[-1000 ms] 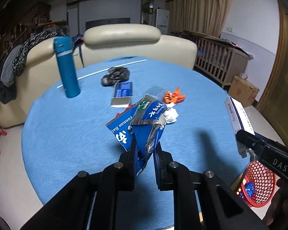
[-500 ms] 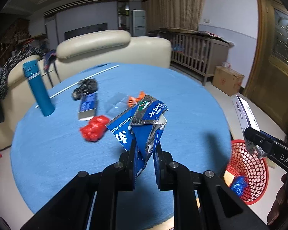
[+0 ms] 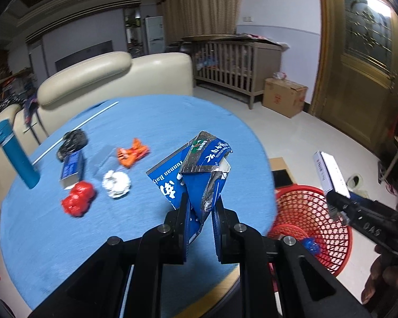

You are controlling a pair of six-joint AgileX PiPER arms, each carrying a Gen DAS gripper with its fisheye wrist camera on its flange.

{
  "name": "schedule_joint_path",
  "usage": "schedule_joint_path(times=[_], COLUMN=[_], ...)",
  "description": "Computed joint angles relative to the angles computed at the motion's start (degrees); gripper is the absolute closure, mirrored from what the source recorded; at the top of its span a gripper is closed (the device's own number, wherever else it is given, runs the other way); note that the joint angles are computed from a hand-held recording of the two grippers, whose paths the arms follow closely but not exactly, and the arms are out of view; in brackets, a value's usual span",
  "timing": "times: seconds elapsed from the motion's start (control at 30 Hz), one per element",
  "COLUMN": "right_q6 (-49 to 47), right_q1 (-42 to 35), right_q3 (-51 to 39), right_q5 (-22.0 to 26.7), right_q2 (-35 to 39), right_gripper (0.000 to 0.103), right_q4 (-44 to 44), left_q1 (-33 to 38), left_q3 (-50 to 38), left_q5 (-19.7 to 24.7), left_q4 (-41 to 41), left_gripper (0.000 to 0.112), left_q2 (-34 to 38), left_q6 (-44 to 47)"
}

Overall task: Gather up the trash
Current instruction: 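Carry the white box to the red basket and release it with the right gripper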

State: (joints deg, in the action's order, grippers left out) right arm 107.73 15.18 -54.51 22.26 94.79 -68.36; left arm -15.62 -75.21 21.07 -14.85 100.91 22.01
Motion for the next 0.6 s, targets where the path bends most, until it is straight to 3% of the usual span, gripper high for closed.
schedule_joint_path(times=[0.33,0.6], right_q6=[6.84,6.58], right_q1=[-7.27,-10.51], right_q3=[7.81,10.52], right_q5=[-6.36,-9.80], right_q2=[1.20,2.12], right_gripper=[0.055,0.055], right_q4=[-5.16,-5.28], left_q1=[-7.06,-11.77], left_q3=[-3.34,-5.71], left_q5=[1.71,3.03], left_q4=[5.90,10.34], left_gripper=[0.096,0.096], left_q2=[3.09,5.05], left_q6=[-5.30,-9.61])
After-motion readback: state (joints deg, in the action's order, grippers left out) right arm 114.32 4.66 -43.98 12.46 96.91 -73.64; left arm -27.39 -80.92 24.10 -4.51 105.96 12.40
